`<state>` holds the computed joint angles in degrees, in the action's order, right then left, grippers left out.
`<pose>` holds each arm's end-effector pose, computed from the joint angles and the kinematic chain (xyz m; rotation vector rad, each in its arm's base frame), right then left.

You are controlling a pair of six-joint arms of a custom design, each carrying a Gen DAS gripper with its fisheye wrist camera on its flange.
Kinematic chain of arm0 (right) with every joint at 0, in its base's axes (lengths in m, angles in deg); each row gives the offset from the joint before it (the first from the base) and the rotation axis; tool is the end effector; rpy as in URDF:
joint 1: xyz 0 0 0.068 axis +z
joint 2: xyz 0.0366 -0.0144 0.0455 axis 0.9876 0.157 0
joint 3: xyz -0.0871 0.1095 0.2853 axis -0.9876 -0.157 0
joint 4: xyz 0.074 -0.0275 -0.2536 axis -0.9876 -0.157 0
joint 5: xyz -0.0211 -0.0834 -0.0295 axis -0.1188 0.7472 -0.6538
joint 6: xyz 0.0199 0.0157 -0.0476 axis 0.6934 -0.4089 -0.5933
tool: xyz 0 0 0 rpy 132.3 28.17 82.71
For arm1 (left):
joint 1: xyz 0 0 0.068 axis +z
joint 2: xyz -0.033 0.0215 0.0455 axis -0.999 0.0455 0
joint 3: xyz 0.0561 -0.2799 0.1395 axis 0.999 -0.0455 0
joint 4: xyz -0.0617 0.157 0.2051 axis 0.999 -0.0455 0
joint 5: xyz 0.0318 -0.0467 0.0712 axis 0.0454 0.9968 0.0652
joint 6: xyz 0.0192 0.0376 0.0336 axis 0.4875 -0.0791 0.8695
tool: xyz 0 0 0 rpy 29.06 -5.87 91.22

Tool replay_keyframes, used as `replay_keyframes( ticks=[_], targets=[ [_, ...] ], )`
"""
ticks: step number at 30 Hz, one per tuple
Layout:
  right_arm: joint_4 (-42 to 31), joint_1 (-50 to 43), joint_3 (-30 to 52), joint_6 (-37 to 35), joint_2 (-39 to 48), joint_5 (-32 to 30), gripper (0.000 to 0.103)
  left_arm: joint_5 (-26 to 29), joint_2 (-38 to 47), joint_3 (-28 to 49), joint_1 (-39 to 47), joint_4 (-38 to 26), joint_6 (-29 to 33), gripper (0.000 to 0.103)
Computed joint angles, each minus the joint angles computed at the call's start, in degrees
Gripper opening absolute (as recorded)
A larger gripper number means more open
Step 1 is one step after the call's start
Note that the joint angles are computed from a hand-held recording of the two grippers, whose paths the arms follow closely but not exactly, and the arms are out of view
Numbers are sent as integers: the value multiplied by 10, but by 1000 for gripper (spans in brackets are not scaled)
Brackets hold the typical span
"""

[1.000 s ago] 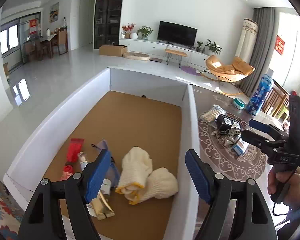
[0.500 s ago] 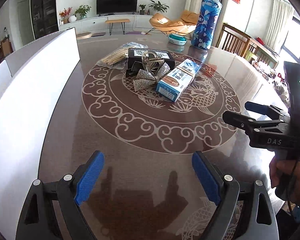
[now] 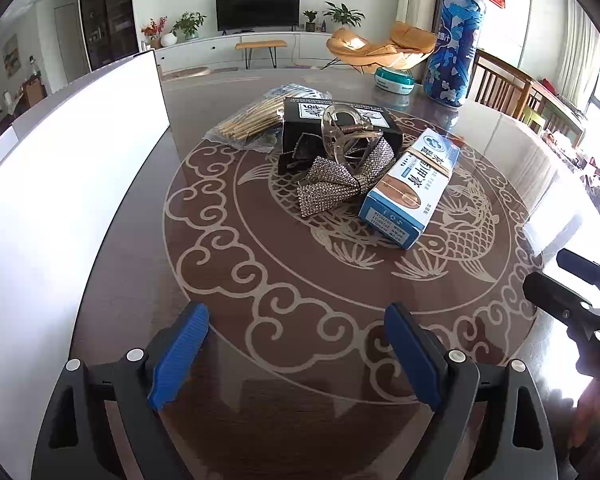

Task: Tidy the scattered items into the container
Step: 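Withdraw both tools from the box back over the table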

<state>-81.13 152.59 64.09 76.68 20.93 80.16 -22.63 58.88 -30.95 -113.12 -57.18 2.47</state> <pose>0.0904 0.1964 0.1646 0.5129 2.3559 -0.0467 0.2388 -0.1197 0.1817 0.7520 2.3990 -0.2831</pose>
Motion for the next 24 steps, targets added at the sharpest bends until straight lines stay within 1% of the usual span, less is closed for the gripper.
replay_keyframes(
  ticks=[2, 4, 8, 14, 15, 21, 24],
  targets=[
    [-12, 3, 9, 4, 9, 4, 103, -3, 4, 3, -2, -2, 2, 91],
    [-17, 4, 15, 1, 14, 4, 103, -13, 9, 7, -7, -6, 3, 100],
    [-10, 1, 15, -9, 15, -2, 103, -17, 8, 7, -9, -8, 2, 100],
    [-20, 5, 17, 8, 17, 0, 103, -24, 10, 8, -9, -8, -3, 101],
    [-19, 4, 16, 7, 16, -2, 103, -26, 10, 8, -11, -9, -3, 103],
    [-6, 0, 12, -6, 13, -8, 103, -26, 11, 9, -10, -10, -3, 103],
    [13, -6, 5, -21, 8, -14, 103, -26, 11, 9, -10, -10, -3, 103]
  ],
)
